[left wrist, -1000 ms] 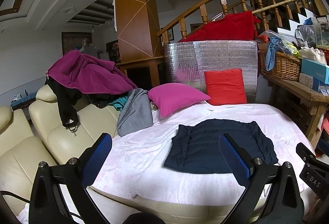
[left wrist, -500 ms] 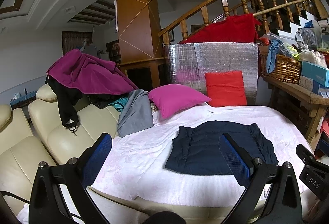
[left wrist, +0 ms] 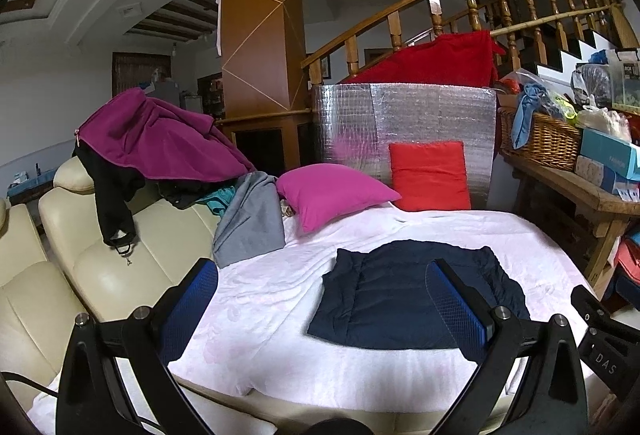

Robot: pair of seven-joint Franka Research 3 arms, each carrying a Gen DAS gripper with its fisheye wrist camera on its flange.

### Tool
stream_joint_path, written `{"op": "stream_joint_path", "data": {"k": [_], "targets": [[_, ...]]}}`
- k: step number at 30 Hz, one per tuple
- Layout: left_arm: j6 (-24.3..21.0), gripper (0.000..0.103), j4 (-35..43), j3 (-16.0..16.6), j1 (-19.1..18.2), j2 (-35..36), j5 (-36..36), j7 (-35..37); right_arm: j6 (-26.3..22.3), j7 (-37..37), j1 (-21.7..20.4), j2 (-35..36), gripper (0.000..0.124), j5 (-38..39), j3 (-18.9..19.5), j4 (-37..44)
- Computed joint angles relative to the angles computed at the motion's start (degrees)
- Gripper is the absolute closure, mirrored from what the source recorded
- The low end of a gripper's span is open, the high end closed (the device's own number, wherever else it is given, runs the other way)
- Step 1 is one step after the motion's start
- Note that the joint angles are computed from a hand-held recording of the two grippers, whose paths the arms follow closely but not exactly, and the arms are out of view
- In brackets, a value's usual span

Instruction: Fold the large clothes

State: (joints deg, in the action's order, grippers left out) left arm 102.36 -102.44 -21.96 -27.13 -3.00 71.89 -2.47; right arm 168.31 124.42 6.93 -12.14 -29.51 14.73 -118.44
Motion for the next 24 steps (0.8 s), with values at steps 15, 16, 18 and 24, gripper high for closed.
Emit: {"op": "stream_joint_path", "data": {"k": [15,16,18,24], "targets": [[3.11,0.000,2.16,2.64,2.42,2.66,-1.38,2.62,-4.19,1.57,7.25,10.21,0.039,-3.88,-4.67,10.97],[3.39,0.000,2.40,2.84,2.44,2.99,-1.33,2.91,-4.22,1.43,7.95,11.08,0.039,-3.78,-5.34,11.82],[5.19,0.000,2.67,3.57,2.81,3.50,-1.53,3.69,-4.26,0.49,9.30,12.88,0.039,-3.25,-6.74,13.60],[18.84,0.000,0.30,7.70,7.82,3.15,-5.53,4.21,-5.98,-1.65,12.06,22.01,0.039,-2.34,-12.53,23.85]]}}
